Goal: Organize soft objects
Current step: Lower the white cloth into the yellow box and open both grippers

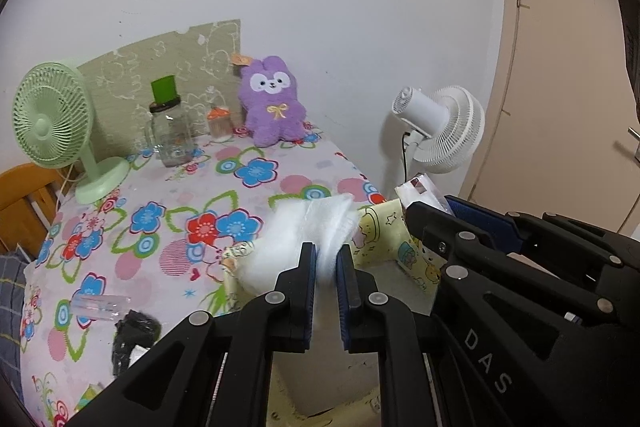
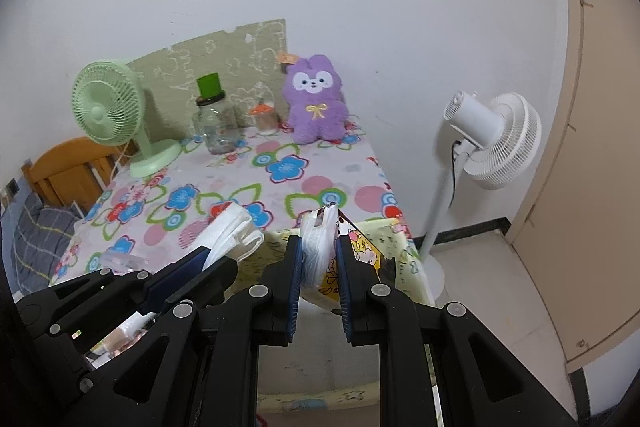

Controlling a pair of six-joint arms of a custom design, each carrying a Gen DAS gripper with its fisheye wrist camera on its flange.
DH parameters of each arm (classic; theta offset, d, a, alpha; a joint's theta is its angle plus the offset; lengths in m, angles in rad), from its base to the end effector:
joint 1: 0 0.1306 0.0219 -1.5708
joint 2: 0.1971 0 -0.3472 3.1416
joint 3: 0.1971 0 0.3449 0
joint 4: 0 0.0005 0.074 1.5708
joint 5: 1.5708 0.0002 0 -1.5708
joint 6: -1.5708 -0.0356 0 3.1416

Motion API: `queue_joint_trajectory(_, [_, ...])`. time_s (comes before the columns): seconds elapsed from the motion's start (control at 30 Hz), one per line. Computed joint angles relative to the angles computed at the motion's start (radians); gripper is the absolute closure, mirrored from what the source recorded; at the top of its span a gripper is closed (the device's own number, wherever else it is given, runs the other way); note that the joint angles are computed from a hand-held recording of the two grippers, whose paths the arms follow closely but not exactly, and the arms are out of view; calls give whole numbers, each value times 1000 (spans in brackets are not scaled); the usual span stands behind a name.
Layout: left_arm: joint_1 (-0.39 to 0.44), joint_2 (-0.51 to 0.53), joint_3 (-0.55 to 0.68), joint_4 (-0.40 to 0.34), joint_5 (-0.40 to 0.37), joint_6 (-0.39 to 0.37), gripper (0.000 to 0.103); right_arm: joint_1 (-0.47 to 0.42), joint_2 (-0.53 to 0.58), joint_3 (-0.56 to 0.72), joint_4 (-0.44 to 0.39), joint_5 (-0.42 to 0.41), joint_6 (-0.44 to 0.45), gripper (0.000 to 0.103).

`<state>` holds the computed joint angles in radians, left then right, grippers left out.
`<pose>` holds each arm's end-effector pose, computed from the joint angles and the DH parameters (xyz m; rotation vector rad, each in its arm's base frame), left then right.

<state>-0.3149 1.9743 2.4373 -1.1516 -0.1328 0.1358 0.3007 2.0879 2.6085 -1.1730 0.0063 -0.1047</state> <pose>0.5822 -0.1852 0.5015 0.1310 2.2500 -0.0917 0.6072 0.1875 0.4978 -0.2149 2.2214 0.2152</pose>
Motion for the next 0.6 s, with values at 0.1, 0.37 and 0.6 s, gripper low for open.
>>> queue_joint_trajectory(0.1, [-3,34,44,-26,13,-5,95,-10,37,50,-30,-1,-4,83])
queue_joint_trajectory(0.37, [-6,111,151,-93,57,-6,87,-22,137,195,-116,-13,-13,83])
queue_joint_trajectory(0.6, [-3,140,187,-131,77,14,62,-25,212,317,-182,-13,-16,82])
